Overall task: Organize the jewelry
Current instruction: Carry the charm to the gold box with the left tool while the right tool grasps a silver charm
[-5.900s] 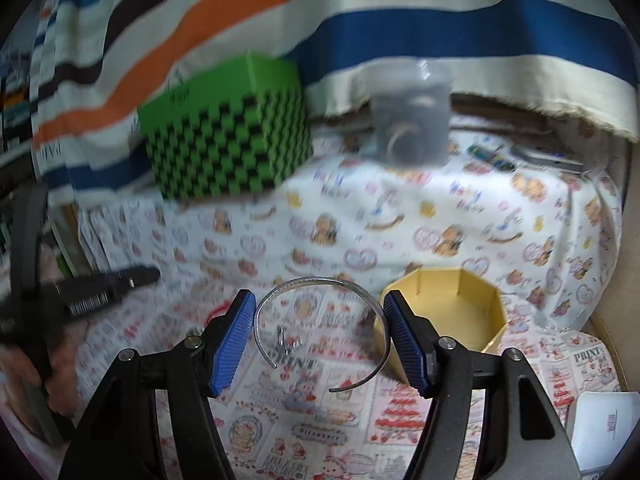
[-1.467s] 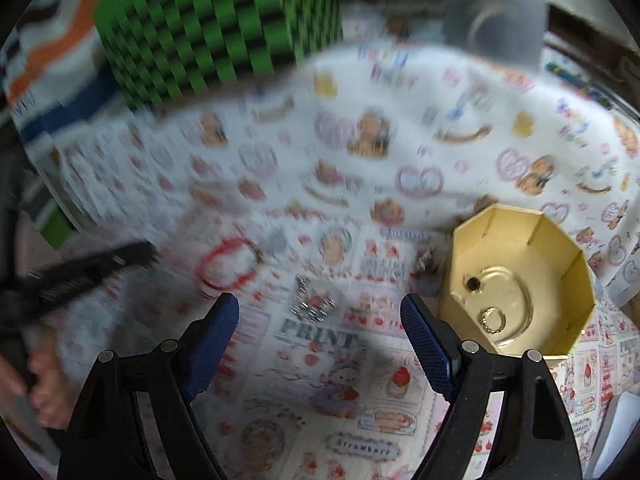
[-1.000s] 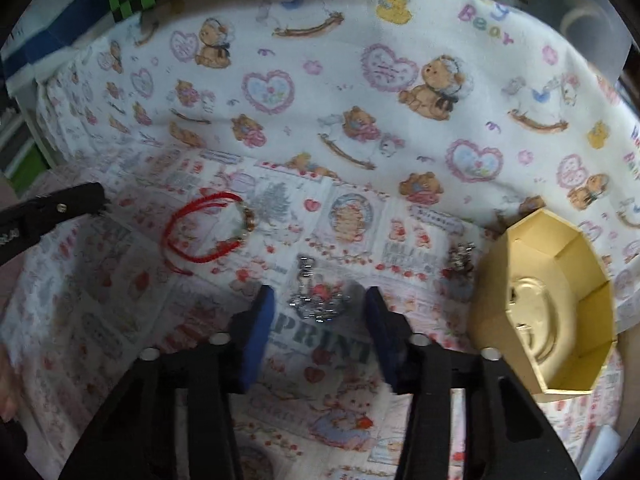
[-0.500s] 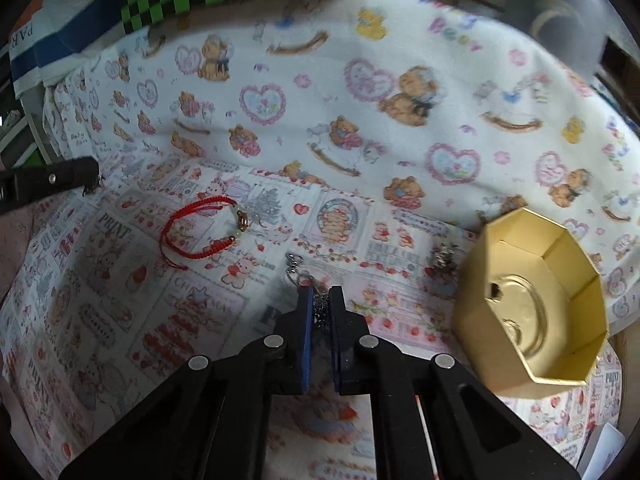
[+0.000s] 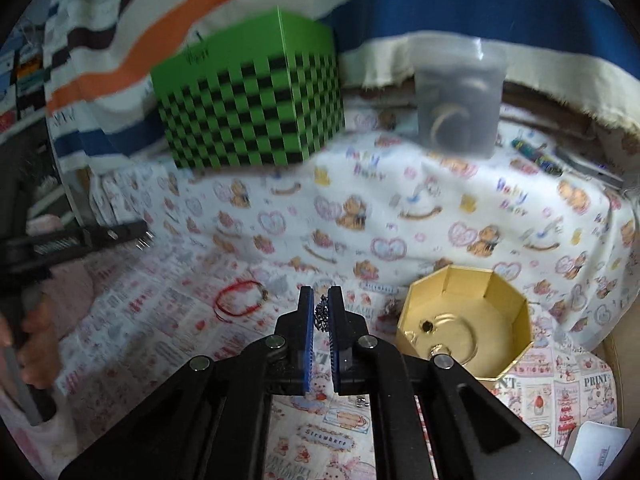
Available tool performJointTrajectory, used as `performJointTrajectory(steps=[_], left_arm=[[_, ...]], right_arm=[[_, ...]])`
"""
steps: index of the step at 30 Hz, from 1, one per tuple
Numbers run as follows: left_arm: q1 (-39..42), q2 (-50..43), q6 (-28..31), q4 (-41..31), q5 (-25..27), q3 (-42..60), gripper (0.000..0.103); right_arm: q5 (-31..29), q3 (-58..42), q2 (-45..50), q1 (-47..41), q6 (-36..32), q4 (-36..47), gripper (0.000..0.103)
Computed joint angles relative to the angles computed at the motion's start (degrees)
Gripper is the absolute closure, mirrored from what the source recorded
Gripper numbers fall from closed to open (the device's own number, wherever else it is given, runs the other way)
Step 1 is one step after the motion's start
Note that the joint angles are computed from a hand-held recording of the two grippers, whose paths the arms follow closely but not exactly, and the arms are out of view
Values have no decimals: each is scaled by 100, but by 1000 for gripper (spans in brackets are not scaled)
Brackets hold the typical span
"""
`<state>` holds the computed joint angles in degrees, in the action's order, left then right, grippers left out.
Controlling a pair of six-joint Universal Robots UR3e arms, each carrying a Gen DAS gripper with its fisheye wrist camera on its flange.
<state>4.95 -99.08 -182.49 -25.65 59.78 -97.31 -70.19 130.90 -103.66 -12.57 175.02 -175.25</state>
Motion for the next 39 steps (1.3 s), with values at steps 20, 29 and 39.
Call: performJointTrajectory(steps=[20,29,39], left_arm=[[-638,305,237,424,423,-198,95],[-1735,-741,112,-1135,539,2291,95],[-2550,-3179,-62,-3064,378,5766,95]], right_arm=[[1438,666,-1723,-1758,42,549,95],[3268,185,-2208,-3676,-514,2250,95],[2243,-36,55,-3136,-222,911,95]])
